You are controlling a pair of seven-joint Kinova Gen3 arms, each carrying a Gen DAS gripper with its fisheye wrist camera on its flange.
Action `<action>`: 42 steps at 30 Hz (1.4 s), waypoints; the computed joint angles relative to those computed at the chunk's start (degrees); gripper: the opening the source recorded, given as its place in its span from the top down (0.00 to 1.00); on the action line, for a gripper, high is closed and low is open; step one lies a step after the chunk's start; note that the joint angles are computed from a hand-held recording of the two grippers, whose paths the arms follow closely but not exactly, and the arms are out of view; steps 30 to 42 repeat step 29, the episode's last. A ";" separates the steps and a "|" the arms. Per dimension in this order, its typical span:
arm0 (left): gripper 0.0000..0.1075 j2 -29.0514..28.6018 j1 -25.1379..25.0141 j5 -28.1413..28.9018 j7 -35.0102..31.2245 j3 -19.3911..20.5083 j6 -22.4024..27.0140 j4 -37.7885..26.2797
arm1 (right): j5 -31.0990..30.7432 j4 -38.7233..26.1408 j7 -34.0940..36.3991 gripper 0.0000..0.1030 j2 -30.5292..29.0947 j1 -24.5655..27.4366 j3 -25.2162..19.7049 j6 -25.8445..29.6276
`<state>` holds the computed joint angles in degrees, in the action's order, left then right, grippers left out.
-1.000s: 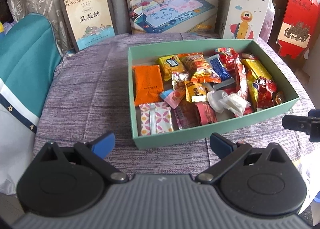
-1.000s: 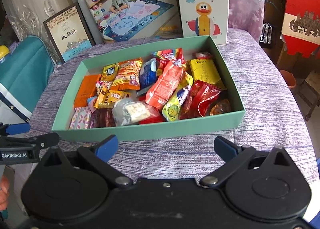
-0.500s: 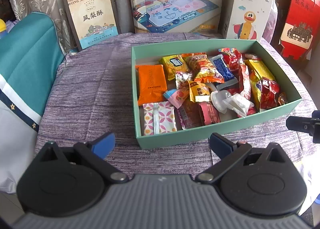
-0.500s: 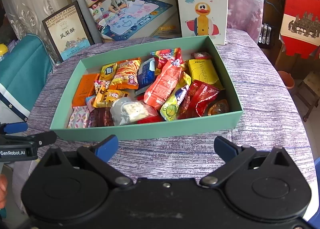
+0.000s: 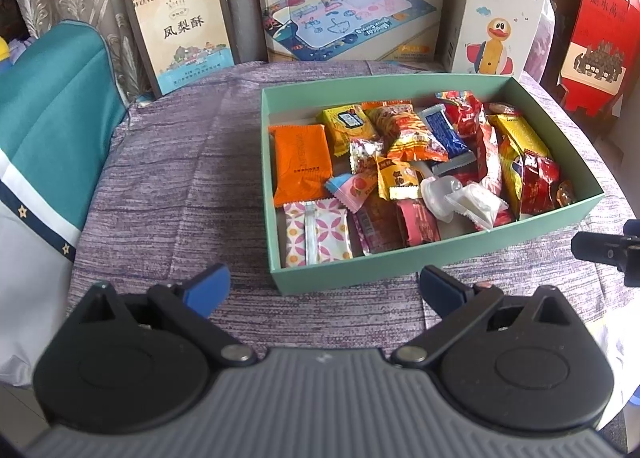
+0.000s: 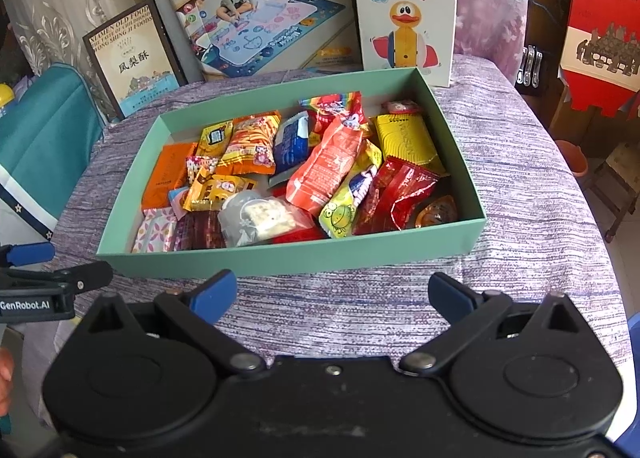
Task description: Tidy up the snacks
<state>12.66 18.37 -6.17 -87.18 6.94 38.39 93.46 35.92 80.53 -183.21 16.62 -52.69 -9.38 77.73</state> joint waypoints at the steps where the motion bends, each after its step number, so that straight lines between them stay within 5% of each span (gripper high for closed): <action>1: 0.04 0.09 -0.02 0.03 -0.11 0.03 0.02 0.01 | -0.08 -0.02 0.04 0.00 0.05 0.01 -0.02 0.04; 42: 0.04 0.31 -0.25 0.84 -2.11 -0.02 0.41 0.33 | -0.48 -0.36 1.23 0.00 0.51 0.03 0.20 0.62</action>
